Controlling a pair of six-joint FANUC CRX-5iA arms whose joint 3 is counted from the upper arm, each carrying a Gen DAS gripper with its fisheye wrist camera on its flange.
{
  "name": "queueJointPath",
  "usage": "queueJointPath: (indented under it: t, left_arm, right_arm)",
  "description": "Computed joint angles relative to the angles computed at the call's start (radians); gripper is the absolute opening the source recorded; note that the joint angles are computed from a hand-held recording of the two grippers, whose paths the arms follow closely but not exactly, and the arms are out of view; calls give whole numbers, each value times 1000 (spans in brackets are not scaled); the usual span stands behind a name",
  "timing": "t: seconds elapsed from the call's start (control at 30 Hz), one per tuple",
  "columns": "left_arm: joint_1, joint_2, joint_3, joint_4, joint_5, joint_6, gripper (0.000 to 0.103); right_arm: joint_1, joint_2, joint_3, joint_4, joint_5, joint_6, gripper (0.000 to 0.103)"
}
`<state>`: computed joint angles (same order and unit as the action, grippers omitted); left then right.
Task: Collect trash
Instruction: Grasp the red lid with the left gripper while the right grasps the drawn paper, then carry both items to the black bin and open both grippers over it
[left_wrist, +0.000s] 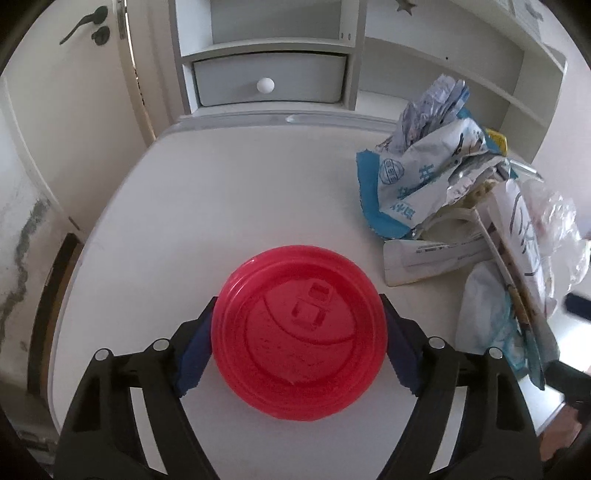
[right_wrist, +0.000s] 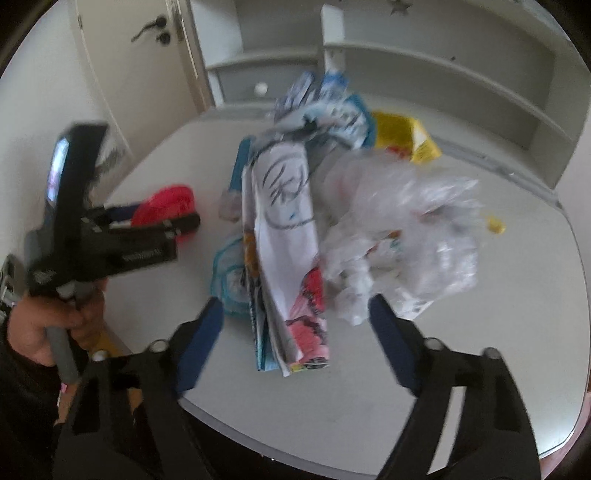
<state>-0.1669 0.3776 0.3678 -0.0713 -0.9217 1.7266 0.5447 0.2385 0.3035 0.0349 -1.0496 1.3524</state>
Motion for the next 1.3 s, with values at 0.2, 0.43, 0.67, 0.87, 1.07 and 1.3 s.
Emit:
queueJointPath:
  t: [0.2,0.43,0.67,0.87,1.07,1.3]
  left_arm:
    - [11,-23,-13,17,16,-19,79]
    - [-1,-74,-34,30,50,-48,79]
    - [-60,-109,-25,47,82,-91,79]
    - [-161,-55,64,119,105,-202,79]
    - [-284,48,166,318,123,-419,79]
    - [-454,321,445,630,-41,-685,79]
  right_arm:
    - [32,29,0,68,-22,-5,41]
    - [34,-19,-17,57,21,14,11]
    - [-40,-140,-88,17,111,-18,9]
    - [-152,-309,-271,114,184,-197,9]
    - [-322,-479,-481,239,193,-417,9]
    - [-611,-604,-676,200,139,-529,9]
